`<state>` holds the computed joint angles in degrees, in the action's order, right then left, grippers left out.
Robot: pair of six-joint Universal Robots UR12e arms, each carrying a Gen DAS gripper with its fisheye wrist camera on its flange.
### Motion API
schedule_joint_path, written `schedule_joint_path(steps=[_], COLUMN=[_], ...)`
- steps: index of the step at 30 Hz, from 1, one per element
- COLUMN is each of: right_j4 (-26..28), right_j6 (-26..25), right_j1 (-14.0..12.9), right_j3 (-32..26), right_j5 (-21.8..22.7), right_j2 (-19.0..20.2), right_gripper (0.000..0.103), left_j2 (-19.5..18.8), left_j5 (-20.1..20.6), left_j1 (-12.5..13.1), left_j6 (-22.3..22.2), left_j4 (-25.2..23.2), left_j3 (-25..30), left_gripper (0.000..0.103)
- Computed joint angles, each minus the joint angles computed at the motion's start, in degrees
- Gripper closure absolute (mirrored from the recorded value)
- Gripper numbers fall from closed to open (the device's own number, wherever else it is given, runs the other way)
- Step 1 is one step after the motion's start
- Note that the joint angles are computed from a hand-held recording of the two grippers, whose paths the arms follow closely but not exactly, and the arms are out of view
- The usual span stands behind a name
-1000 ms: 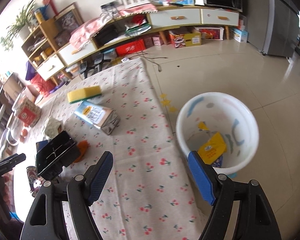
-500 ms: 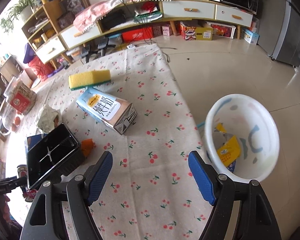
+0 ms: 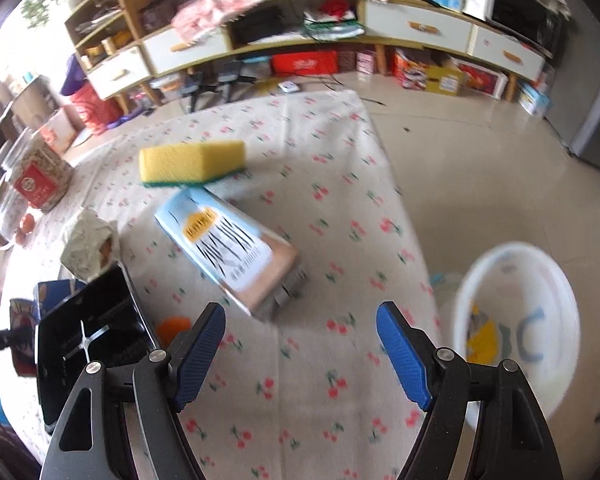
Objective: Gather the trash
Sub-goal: 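Grasp the milk carton with the right gripper while the left gripper holds the can, then drop the carton into the bucket with the right gripper while the left drops the can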
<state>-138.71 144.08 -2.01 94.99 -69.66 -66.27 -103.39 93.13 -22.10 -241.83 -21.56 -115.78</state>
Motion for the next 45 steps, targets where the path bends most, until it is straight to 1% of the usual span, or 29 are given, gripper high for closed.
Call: schedule_joint_path(steps=[3, 4, 6, 8, 10, 14, 16, 17, 18, 21, 24, 29, 33, 35, 39, 44, 45], right_j4=[-0.4, -0.2, 0.0, 0.0, 0.1, 1.5, 1.6, 1.5, 1.8, 1.9, 2.1, 3.2, 4.5, 5.2, 6.3, 5.2, 5.1], right_j6=[-2.7, -3.8, -6.1, -9.4, -11.5, -12.2, -12.4, -12.7, -13.3, -14.8, -15.7, -16.8, -16.7, -16.5, -16.9, -16.2, -15.9], right_j1=[0.7, 1.0, 1.4, 1.9, 2.2, 2.1, 2.0, 2.0, 1.9, 1.6, 1.2, -0.2, -2.1, -3.0, -4.5, -6.5, -6.8], right_j3=[-0.8, -1.1, -1.5, -1.6, -1.9, -2.4, -2.5, -2.4, -2.4, -1.8, -1.0, 0.5, 1.8, 2.4, 3.8, 6.1, 6.4], right_j5=[0.5, 0.4, 0.7, 1.2, 1.1, 2.3, 3.2, 3.7, 4.3, 5.4, 6.4, 9.5, 13.6, 15.1, 16.5, 19.1, 19.0], right_j2=[1.0, 1.3, 1.9, 2.3, 2.7, 3.4, 3.7, 3.8, 3.8, 3.3, 2.2, 0.0, -1.9, -2.8, -4.5, -6.9, -7.3], right_gripper=[0.024, 0.024, 0.024, 0.024, 0.024, 0.024, 0.024, 0.026, 0.031, 0.037, 0.041, 0.046, 0.051, 0.052, 0.052, 0.052, 0.052], left_j2=[-0.1, -0.1, -0.6, -0.7, -0.9, -2.0, -2.1, -2.0, -2.0, -1.9, -1.9, -1.6, -1.8, -1.9, -2.3, -2.3, -2.4], left_j5=[3.0, 3.4, 3.1, 2.9, 3.2, 3.3, 4.1, 4.5, 4.9, 5.5, 6.6, 8.7, 10.9, 12.2, 14.7, 17.6, 18.2], left_j1=[-0.5, -0.5, -0.2, -0.1, 0.0, 0.1, -0.1, -0.2, -0.4, -0.5, -0.8, -1.9, -3.0, -3.6, -4.9, -6.4, -6.8], left_j6=[0.7, 1.2, 2.5, 3.3, 3.8, 4.9, 5.7, 5.9, 6.0, 5.9, 5.8, 5.6, 6.3, 7.0, 7.7, 7.4, 7.3], left_j4=[-1.7, -2.1, -2.8, -3.2, -3.6, -4.8, -5.6, -6.1, -6.4, -6.4, -6.2, -5.2, -4.7, -4.5, -4.4, -2.2, -1.7], left_j3=[0.5, 0.7, 1.4, 1.7, 2.0, 4.0, 4.3, 4.4, 4.5, 4.5, 4.6, 4.4, 4.8, 5.0, 5.8, 5.8, 5.9], left_gripper=[0.043, 0.043, 0.043, 0.043, 0.043, 0.043, 0.043, 0.043, 0.043, 0.043, 0.043, 0.043, 0.043, 0.043, 0.043, 0.043, 0.043])
